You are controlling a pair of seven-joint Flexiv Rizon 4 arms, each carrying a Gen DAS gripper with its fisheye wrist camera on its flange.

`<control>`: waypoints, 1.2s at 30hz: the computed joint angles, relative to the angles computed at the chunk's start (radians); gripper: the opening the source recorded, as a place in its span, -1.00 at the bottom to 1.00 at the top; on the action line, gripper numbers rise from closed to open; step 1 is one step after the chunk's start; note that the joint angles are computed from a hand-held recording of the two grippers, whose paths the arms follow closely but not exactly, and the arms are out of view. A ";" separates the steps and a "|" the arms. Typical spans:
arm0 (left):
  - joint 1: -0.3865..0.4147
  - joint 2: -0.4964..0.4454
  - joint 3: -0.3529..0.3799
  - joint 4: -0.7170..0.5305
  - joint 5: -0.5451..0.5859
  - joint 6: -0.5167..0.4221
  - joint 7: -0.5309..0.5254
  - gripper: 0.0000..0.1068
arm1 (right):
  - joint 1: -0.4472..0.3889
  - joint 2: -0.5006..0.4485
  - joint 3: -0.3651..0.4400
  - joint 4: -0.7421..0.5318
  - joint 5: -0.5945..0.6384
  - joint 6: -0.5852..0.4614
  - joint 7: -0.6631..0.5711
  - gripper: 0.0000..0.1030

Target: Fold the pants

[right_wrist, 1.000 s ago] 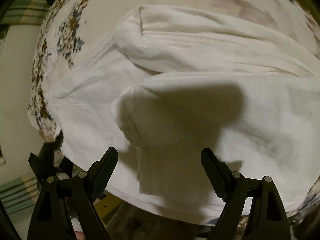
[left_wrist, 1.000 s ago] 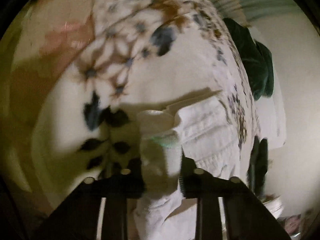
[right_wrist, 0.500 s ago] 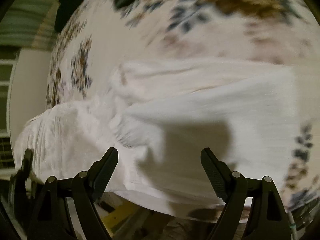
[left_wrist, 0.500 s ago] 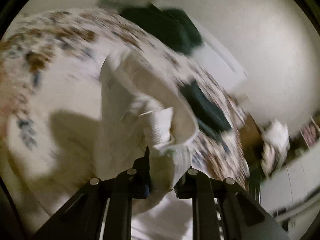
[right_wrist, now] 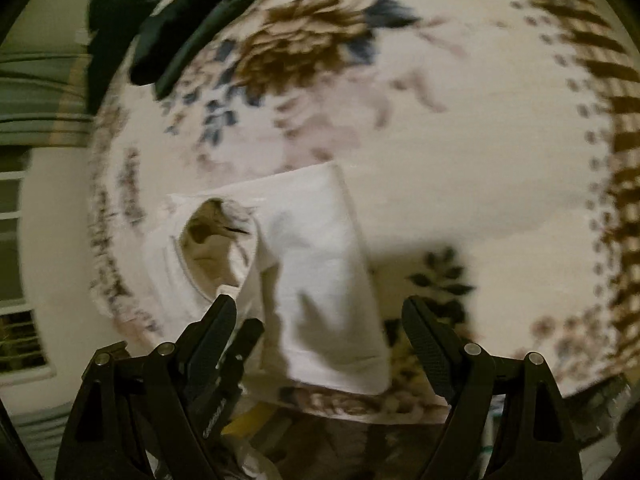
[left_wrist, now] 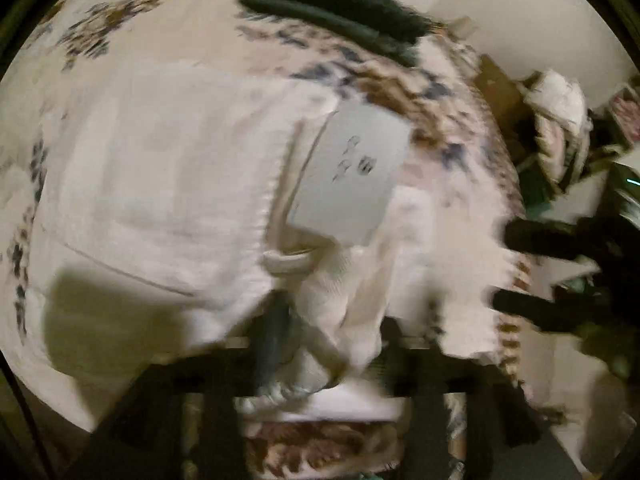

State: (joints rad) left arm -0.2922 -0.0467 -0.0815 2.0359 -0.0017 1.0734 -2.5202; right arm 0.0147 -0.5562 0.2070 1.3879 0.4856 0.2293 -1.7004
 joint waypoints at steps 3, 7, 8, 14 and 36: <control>0.002 0.062 0.003 0.000 0.031 -0.047 0.009 0.92 | -0.008 -0.034 0.028 -0.035 0.046 -0.061 -0.028 0.69; 0.022 0.176 -0.011 0.012 0.146 -0.169 -0.101 0.92 | 0.018 -0.073 0.048 -0.043 0.069 -0.072 -0.075 0.76; 0.039 0.206 -0.015 0.015 0.175 -0.218 -0.128 0.92 | 0.037 -0.083 0.047 -0.033 0.058 -0.051 -0.083 0.76; 0.128 0.331 -0.025 0.067 0.240 -0.426 -0.211 0.92 | 0.124 -0.087 0.061 0.069 0.031 0.130 -0.093 0.54; 0.154 0.043 0.062 0.083 -0.282 -0.031 0.304 0.92 | -0.064 0.011 -0.038 0.148 0.022 0.154 0.062 0.53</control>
State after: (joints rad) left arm -0.1378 -0.0033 -0.0191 2.1191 -0.2838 1.0425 -2.2157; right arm -0.0488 -0.5456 0.1687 1.5358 0.5076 0.3836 -1.6389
